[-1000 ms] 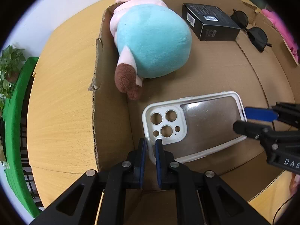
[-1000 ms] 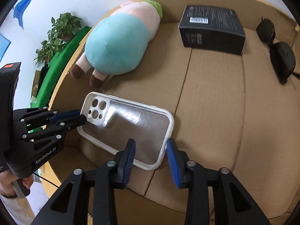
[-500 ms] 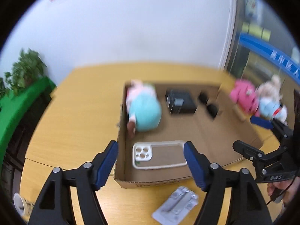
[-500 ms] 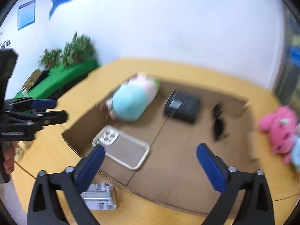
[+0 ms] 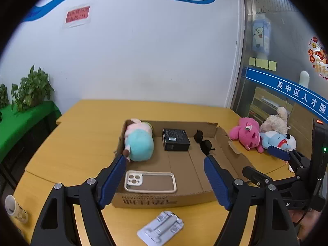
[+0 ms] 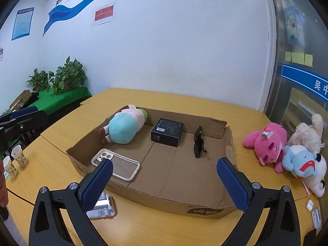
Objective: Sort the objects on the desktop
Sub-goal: 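Lower the phone case into the box and open both grippers, then grasp the white folding phone stand with both grippers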
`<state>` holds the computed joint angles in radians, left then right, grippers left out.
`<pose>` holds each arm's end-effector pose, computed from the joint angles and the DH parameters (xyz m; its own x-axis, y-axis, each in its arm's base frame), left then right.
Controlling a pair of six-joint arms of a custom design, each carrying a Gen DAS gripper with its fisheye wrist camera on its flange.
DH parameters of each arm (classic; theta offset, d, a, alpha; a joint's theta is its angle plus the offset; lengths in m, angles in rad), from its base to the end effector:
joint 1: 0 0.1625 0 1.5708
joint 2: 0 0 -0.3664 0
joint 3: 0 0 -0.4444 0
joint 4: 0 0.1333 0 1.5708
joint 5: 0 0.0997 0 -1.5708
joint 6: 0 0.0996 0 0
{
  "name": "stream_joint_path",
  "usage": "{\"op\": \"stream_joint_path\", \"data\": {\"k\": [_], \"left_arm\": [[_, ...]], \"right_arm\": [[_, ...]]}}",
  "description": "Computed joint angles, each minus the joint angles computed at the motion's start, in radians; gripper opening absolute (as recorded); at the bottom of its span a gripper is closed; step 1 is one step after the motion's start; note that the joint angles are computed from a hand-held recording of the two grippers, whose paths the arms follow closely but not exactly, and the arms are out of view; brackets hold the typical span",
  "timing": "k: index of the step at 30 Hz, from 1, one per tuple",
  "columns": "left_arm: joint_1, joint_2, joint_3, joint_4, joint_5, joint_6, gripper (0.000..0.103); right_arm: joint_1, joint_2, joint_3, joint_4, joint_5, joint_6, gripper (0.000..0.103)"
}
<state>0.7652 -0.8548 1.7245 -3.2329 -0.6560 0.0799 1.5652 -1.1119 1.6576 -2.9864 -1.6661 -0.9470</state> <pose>-0.3149 -0.5967 0.1277 -0.7864 0.0877 -0.6115 0.5710 0.4809 -0.6654 0.1200 -0.6829 0.2726 -0.5842 -0.4777 0.6562 -0.8055 0.4402 -0.3966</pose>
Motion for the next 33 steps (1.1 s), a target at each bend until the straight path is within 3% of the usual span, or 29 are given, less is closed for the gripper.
{"op": "stream_joint_path", "data": {"k": [5,8,11,13,17,20,24,27,31,33], "left_arm": [[0.013,-0.039,0.061,0.094,-0.028,-0.113,0.078],[0.043,-0.08,0.104,0.211,-0.056,-0.225,0.078],[0.078,-0.108,0.139,0.317,-0.083,-0.325,0.078],[0.112,-0.126,0.156,0.386,-0.145,-0.384,0.078],[0.172,-0.124,0.164,0.458,-0.239,-0.454,0.077],[0.217,-0.105,0.147,0.488,-0.317,-0.48,0.075],[0.248,-0.069,0.104,0.546,-0.351,-0.48,0.057],[0.25,-0.053,0.092,0.536,-0.345,-0.462,0.057],[0.254,-0.04,0.081,0.521,-0.348,-0.439,0.051],[0.25,-0.034,0.079,0.52,-0.335,-0.425,0.051]], "right_arm": [[-0.014,-0.034,0.039,0.07,0.046,-0.095,0.103],[-0.031,-0.051,0.044,0.247,0.087,-0.161,0.103],[-0.045,-0.033,0.044,0.383,0.058,-0.233,0.103],[-0.049,-0.004,0.035,0.438,0.022,-0.252,0.103],[-0.061,0.075,-0.019,0.541,-0.027,-0.229,0.101],[-0.065,0.126,-0.07,0.596,-0.029,-0.208,0.098],[-0.063,0.177,-0.111,0.628,-0.052,-0.221,0.087],[-0.06,0.2,-0.131,0.652,-0.054,-0.233,0.081],[-0.054,0.223,-0.141,0.659,-0.078,-0.253,0.065],[-0.056,0.23,-0.145,0.659,-0.077,-0.25,0.064]]}}
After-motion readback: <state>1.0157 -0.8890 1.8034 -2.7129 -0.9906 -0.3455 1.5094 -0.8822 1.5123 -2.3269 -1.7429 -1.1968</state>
